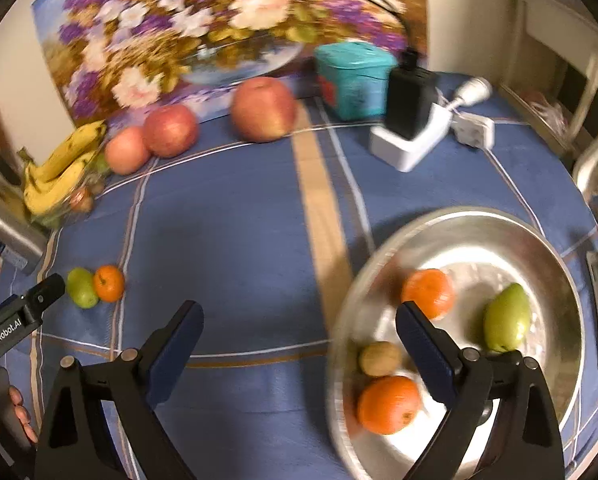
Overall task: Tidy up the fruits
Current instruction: 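Move the left tool to the green pear-like fruit while the right tool moves to an orange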
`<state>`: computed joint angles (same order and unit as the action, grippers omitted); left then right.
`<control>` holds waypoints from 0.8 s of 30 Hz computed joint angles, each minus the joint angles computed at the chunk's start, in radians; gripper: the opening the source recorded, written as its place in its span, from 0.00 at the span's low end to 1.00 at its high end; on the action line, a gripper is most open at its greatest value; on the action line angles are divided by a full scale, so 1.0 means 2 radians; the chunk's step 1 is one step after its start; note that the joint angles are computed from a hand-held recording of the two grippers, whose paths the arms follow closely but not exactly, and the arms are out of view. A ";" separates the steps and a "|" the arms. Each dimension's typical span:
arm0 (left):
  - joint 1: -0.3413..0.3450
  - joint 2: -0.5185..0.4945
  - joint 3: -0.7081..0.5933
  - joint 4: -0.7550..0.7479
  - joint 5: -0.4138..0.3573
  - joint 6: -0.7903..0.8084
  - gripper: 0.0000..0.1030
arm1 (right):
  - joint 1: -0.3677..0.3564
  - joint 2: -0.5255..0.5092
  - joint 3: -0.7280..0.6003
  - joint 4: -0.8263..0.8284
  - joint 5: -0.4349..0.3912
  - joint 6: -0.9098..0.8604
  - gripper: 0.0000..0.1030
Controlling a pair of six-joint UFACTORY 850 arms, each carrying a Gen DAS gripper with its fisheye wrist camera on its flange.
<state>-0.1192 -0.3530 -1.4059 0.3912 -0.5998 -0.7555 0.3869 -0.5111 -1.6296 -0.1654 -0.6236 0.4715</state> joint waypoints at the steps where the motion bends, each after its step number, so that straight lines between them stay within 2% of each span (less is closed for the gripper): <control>1: 0.005 0.000 0.001 -0.019 0.002 0.012 1.00 | 0.003 -0.004 -0.004 0.002 0.000 -0.005 0.94; 8: 0.024 0.004 0.010 -0.071 0.010 0.050 1.00 | 0.025 -0.030 -0.037 0.006 -0.005 -0.021 0.94; 13: 0.047 0.010 0.023 -0.147 0.023 0.094 1.00 | 0.043 -0.049 -0.063 0.005 -0.013 -0.038 0.94; 24: 0.068 0.009 0.032 -0.130 0.013 0.079 1.00 | 0.065 -0.092 -0.126 0.028 -0.029 -0.074 0.94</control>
